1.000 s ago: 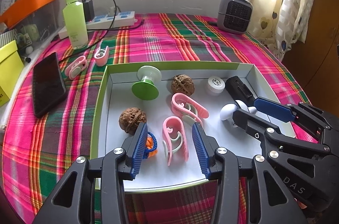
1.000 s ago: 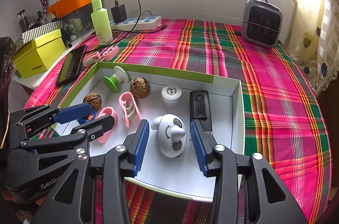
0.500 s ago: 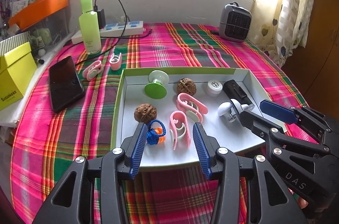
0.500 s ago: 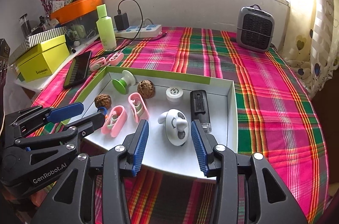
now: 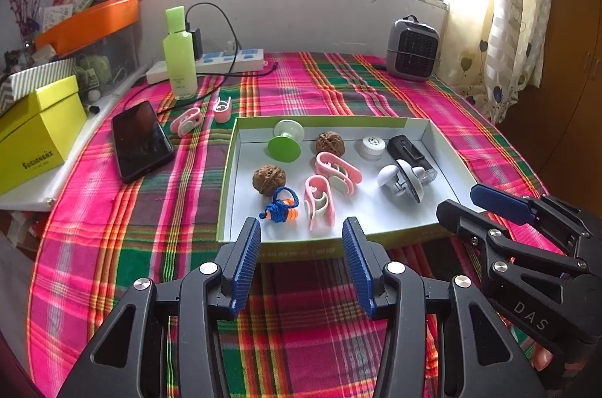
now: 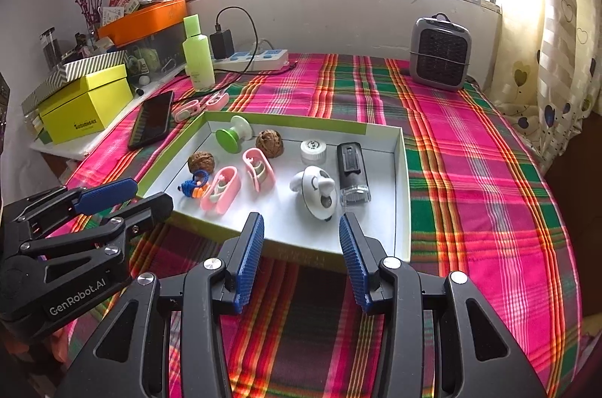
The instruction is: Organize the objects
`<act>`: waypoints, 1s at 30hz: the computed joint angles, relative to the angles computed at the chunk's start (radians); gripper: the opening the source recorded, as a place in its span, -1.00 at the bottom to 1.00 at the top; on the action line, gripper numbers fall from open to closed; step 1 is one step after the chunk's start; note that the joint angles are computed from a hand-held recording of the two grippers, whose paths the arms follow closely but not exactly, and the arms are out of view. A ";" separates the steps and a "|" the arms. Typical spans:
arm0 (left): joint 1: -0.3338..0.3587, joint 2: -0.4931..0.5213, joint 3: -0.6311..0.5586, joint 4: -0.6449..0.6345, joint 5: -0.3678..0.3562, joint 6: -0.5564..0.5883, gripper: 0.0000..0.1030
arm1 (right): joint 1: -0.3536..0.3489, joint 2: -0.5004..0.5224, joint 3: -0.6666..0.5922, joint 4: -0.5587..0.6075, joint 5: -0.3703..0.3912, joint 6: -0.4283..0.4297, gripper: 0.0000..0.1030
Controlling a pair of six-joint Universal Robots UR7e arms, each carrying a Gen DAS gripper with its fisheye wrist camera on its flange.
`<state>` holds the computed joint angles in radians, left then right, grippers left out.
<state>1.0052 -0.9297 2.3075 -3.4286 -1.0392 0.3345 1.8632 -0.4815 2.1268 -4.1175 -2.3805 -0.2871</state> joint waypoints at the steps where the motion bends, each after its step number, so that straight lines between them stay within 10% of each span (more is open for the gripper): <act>1: 0.000 -0.005 0.007 -0.001 -0.002 -0.002 -0.14 | 0.004 0.003 0.003 -0.002 -0.005 0.003 -0.16; 30: 0.000 -0.017 0.129 -0.010 0.046 -0.070 -0.14 | 0.010 0.086 0.091 -0.017 -0.051 0.156 -0.14</act>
